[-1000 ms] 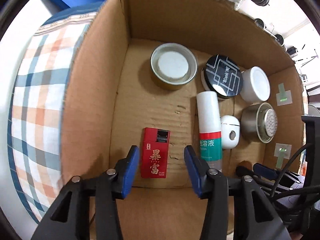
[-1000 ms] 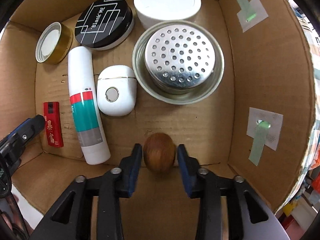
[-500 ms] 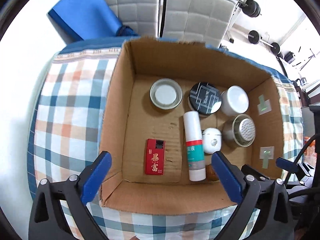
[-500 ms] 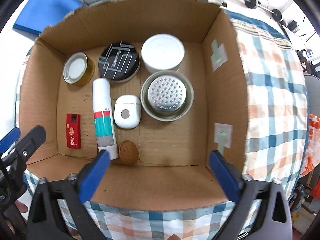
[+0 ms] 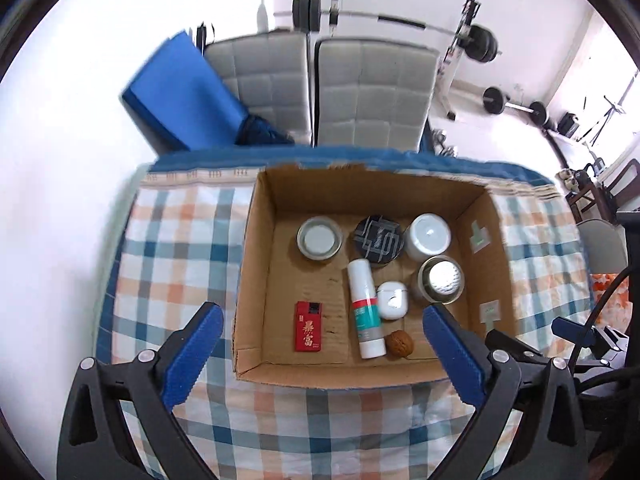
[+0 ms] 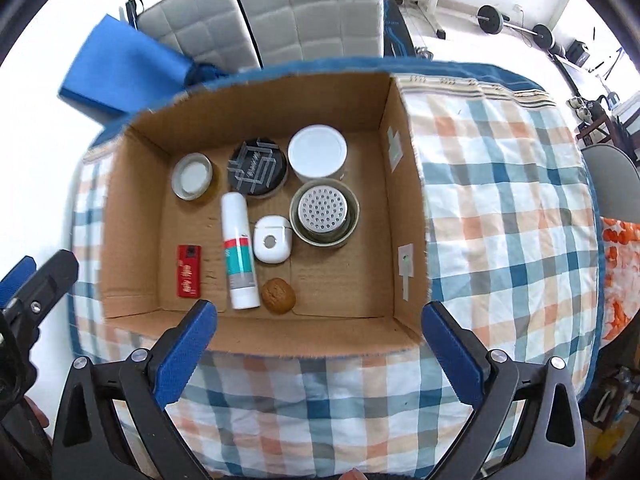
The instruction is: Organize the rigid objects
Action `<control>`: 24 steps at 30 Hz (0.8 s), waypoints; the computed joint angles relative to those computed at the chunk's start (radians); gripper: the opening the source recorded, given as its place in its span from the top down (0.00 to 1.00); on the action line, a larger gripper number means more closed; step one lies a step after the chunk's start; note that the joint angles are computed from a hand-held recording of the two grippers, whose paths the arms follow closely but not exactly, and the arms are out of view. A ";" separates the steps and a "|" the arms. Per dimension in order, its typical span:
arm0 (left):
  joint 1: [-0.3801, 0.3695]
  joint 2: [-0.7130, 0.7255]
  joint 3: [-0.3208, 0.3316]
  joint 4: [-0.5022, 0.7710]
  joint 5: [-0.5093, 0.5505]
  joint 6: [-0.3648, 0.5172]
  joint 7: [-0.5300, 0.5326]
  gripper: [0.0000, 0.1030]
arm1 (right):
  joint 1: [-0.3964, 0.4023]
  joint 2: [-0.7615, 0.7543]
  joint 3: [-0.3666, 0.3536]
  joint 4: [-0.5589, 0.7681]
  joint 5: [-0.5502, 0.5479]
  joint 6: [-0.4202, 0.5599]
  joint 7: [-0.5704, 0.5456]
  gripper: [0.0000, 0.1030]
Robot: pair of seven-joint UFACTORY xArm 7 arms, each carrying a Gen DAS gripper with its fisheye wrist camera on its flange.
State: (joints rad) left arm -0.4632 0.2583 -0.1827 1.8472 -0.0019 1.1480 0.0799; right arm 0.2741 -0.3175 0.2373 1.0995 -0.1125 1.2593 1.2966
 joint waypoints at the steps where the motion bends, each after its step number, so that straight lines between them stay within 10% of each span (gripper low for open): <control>1: 0.002 -0.015 -0.002 -0.003 -0.007 0.001 0.004 0.01 | 0.001 -0.015 0.006 0.007 -0.009 0.016 0.008 0.00; 24: 0.027 -0.300 -0.038 -0.030 -0.124 0.000 0.049 0.01 | -0.045 -0.010 0.398 0.672 -0.377 0.687 0.139 0.00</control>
